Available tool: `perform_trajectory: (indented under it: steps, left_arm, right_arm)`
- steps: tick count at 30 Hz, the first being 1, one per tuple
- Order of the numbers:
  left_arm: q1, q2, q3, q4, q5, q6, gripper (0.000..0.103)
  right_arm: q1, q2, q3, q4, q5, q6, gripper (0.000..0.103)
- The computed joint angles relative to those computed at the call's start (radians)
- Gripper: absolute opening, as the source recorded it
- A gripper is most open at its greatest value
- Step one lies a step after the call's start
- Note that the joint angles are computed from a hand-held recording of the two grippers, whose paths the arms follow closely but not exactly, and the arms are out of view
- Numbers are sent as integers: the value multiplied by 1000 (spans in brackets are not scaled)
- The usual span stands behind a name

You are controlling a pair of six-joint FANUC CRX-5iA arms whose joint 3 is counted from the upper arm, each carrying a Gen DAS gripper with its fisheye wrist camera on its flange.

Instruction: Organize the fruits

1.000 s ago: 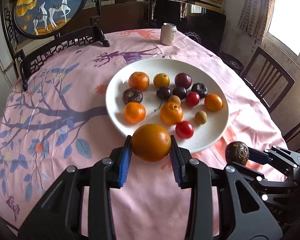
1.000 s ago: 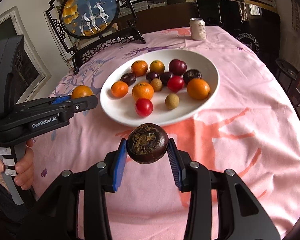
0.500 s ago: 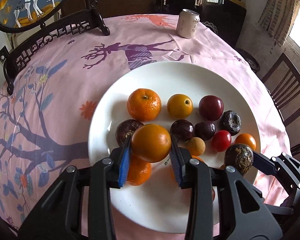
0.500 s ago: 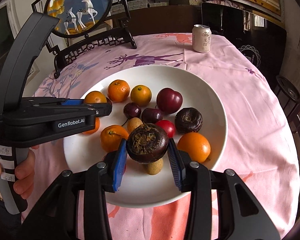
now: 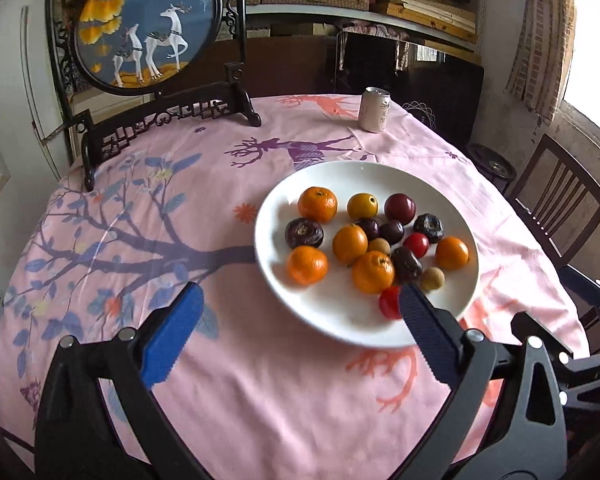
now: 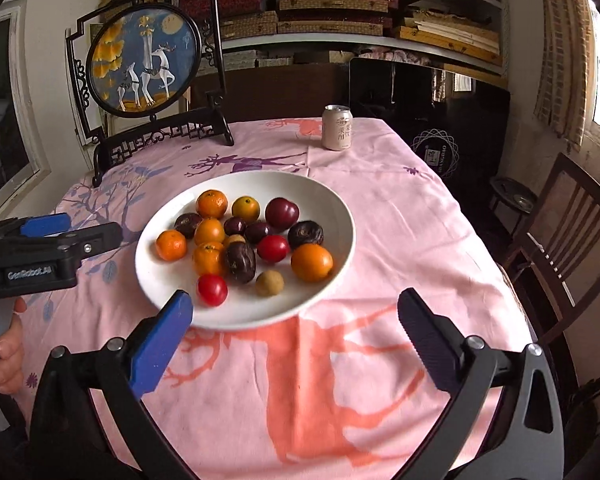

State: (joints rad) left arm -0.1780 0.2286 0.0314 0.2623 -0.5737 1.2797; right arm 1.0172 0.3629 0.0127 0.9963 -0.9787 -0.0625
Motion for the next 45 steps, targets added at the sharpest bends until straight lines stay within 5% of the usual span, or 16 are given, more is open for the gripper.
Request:
perform_trajectory:
  steps: [4, 13, 45]
  left_arm:
    - [21, -86, -139, 87, 24, -43, 100]
    - [26, -150, -226, 95, 52, -56, 100]
    - [18, -170, -206, -40, 48, 76, 101]
  right_arm:
    - [32, -1, 3, -54, -33, -12, 102]
    - [74, 0, 11, -57, -52, -17, 102]
    - [94, 20, 38, -56, -61, 12, 102]
